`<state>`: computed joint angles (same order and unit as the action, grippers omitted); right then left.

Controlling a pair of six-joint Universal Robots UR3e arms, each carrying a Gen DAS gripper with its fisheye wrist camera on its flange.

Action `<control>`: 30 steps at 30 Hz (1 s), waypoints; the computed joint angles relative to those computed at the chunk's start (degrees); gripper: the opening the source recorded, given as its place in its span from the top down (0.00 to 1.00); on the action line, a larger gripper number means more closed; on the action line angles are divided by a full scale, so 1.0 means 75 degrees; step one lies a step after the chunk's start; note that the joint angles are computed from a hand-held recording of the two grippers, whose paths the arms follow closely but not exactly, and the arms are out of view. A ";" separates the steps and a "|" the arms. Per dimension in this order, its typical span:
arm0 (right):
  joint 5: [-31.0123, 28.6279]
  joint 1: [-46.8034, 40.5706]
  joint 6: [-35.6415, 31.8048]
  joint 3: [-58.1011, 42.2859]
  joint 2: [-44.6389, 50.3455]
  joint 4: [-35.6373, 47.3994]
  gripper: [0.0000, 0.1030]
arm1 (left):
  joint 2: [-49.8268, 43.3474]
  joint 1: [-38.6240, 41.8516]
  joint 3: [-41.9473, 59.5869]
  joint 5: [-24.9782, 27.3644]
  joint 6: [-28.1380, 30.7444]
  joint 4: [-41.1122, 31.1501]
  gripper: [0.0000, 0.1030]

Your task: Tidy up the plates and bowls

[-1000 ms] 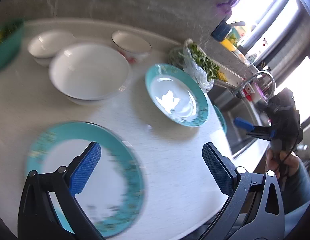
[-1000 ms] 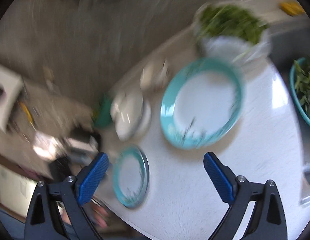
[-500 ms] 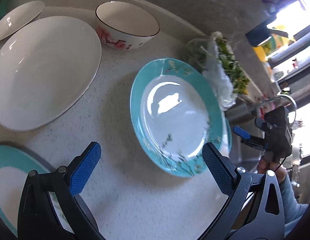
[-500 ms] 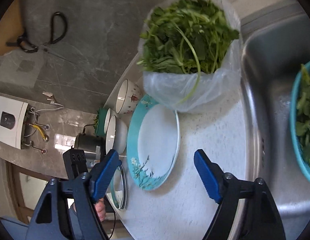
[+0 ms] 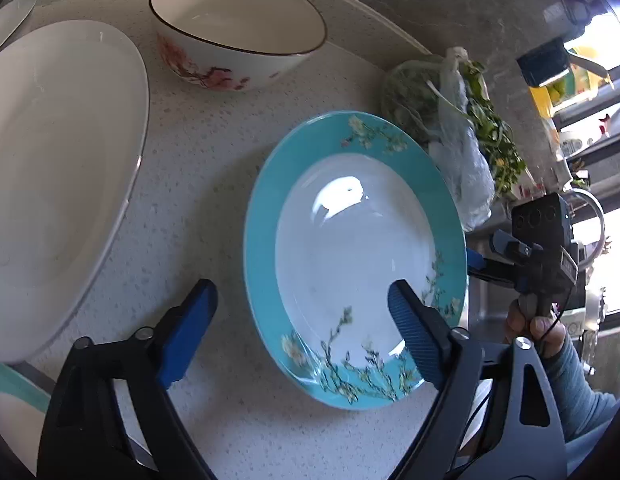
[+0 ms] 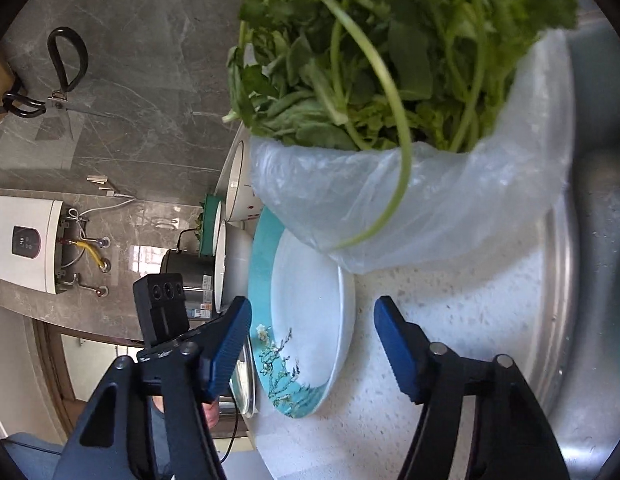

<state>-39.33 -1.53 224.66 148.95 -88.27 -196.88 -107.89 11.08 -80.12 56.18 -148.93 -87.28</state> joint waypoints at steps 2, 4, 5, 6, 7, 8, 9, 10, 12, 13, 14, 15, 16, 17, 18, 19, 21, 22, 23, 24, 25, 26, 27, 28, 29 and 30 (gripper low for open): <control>0.0044 0.0058 -0.0010 -0.0119 0.0115 0.0024 0.35 | -0.0140 0.0086 0.0124 -0.0090 -0.0003 -0.0060 0.19; 0.0067 0.0093 -0.0016 -0.0185 0.0183 0.0075 0.37 | -0.0244 0.0187 0.0198 -0.0236 0.0012 -0.0175 0.21; 0.0081 0.0094 -0.0043 -0.0203 0.0191 0.0134 0.38 | -0.0261 0.0245 0.0225 -0.0263 0.0058 -0.0207 0.26; 0.0082 0.0104 -0.0081 -0.0213 0.0175 0.0233 0.39 | -0.0290 0.0247 0.0248 -0.0278 0.0067 -0.0190 0.34; 0.0020 0.0205 -0.0037 -0.0372 0.0242 0.0338 0.43 | -0.0301 0.0287 0.0257 -0.0315 0.0126 -0.0227 0.42; -0.0024 0.0261 -0.0064 -0.0467 0.0274 0.0489 0.45 | -0.0362 0.0299 0.0292 -0.0385 0.0174 -0.0279 0.61; -0.0047 0.0289 -0.0110 -0.0510 0.0264 0.0657 0.49 | -0.0370 0.0320 0.0283 -0.0395 0.0202 -0.0304 0.72; -0.0054 0.0311 -0.0089 -0.0507 0.0281 0.0675 0.51 | -0.0393 0.0337 0.0274 -0.0388 0.0215 -0.0312 0.72; -0.0019 0.0303 -0.0091 -0.0452 0.0285 0.0649 0.51 | -0.0432 0.0369 0.0262 -0.0395 0.0252 -0.0377 0.74; -0.0020 0.0301 -0.0163 -0.0436 0.0208 0.0785 0.51 | -0.0445 0.0391 0.0263 -0.0443 0.0318 -0.0441 0.74; -0.0020 0.0305 -0.0210 -0.0442 0.0162 0.0895 0.51 | -0.0467 0.0409 0.0292 -0.0476 0.0379 -0.0529 0.74; -0.0033 0.0313 -0.0264 -0.0457 0.0116 0.1021 0.52 | -0.0503 0.0426 0.0337 -0.0494 0.0420 -0.0618 0.74; -0.0025 0.0309 -0.0372 -0.0483 0.0057 0.1215 0.56 | -0.0564 0.0458 0.0438 -0.0558 0.0468 -0.0786 0.74; -0.0070 0.0342 -0.0404 -0.0545 0.0045 0.1369 0.59 | -0.0563 0.0484 0.0444 -0.0596 0.0481 -0.0827 0.74; -0.0069 0.0361 -0.0380 -0.0593 0.0099 0.1395 0.65 | -0.0585 0.0517 0.0502 -0.0614 0.0511 -0.0918 0.74; -0.0103 0.0383 -0.0388 -0.0612 0.0118 0.1441 0.70 | -0.0610 0.0540 0.0548 -0.0616 0.0481 -0.0948 0.74; -0.0279 0.0445 -0.0458 -0.0672 0.0031 0.1722 0.79 | -0.0598 0.0606 0.0536 -0.0551 0.0421 -0.0884 0.74; -0.0398 0.0480 -0.0539 -0.0735 -0.0058 0.1993 0.88 | -0.0619 0.0625 0.0544 -0.0552 0.0443 -0.0903 0.74; -0.0464 0.0492 -0.0604 -0.0743 -0.0128 0.2169 0.88 | -0.0588 0.0623 0.0505 -0.0495 0.0415 -0.0810 0.78; -0.0436 0.0475 -0.0631 -0.0700 -0.0149 0.2171 0.88 | -0.0537 0.0585 0.0452 -0.0373 0.0361 -0.0663 0.91; -0.0506 0.0520 -0.0735 -0.0760 -0.0241 0.2377 0.88 | -0.0526 0.0572 0.0454 -0.0313 0.0369 -0.0645 0.93; -0.0604 0.0589 -0.0822 -0.0852 -0.0330 0.2611 0.88 | -0.0464 0.0560 0.0397 -0.0275 0.0364 -0.0556 0.94; -0.0670 0.0638 -0.0865 -0.0914 -0.0387 0.2759 0.88 | -0.0424 0.0508 0.0380 -0.0191 0.0333 -0.0468 0.94; -0.0730 0.0682 -0.0861 -0.1015 -0.0429 0.2914 0.89 | -0.0421 0.0482 0.0396 -0.0156 0.0328 -0.0453 0.94; -0.0784 0.0707 -0.0859 -0.1067 -0.0460 0.3019 0.89 | -0.0444 0.0485 0.0411 -0.0155 0.0341 -0.0455 0.94; -0.0821 0.0737 -0.0843 -0.1138 -0.0441 0.3068 0.89 | -0.0469 0.0489 0.0438 -0.0166 0.0351 -0.0480 0.94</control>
